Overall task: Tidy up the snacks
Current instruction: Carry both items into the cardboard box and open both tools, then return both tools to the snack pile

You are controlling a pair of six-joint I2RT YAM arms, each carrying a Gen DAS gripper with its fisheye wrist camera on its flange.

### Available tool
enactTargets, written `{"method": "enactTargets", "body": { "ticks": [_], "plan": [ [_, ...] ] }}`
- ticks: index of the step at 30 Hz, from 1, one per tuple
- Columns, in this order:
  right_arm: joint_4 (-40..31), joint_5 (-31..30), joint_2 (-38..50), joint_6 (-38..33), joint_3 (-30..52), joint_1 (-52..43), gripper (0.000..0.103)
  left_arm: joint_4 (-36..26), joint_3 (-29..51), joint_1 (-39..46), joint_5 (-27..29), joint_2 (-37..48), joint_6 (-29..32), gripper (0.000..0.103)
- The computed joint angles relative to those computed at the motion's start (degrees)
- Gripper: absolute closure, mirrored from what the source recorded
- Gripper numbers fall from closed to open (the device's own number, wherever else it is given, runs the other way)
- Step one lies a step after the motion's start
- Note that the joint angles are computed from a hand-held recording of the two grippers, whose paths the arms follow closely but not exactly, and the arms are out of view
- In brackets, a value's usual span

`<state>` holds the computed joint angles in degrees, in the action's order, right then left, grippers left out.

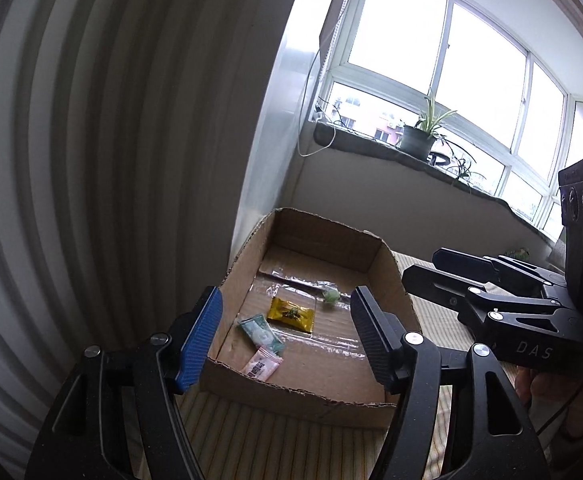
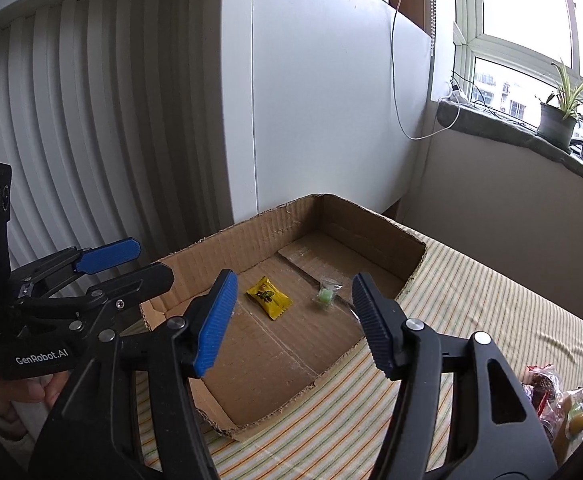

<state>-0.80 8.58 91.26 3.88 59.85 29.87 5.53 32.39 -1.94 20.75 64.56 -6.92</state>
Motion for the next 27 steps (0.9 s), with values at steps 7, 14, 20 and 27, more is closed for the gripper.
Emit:
{"method": "enactTargets", "body": {
  "ticks": [7, 14, 20, 27],
  "plan": [
    [0.7, -0.4, -1.0, 0.2, -1.1, -0.1, 0.041, -0.7, 0.6, -0.9, -1.1, -0.3, 0.0, 0.037],
    [2.4, -1.9, -5.4, 1.4, -6.2, -2.5, 0.041, -2.8, 1.9, -5.0, -5.3, -1.2, 0.2, 0.037],
    [4.0, -4.8, -14.7, 2.6, -15.1, -8.5, 0.041, -4.9, 4.0, -13.7, -11.7, -1.3, 0.2, 0.037],
    [1.6, -12.9, -31.8, 2.4, -27.2, -24.7, 0.04, -6.4, 8.6, -29.3, -21.8, 2.1, -0.3, 0.037]
  ]
}}
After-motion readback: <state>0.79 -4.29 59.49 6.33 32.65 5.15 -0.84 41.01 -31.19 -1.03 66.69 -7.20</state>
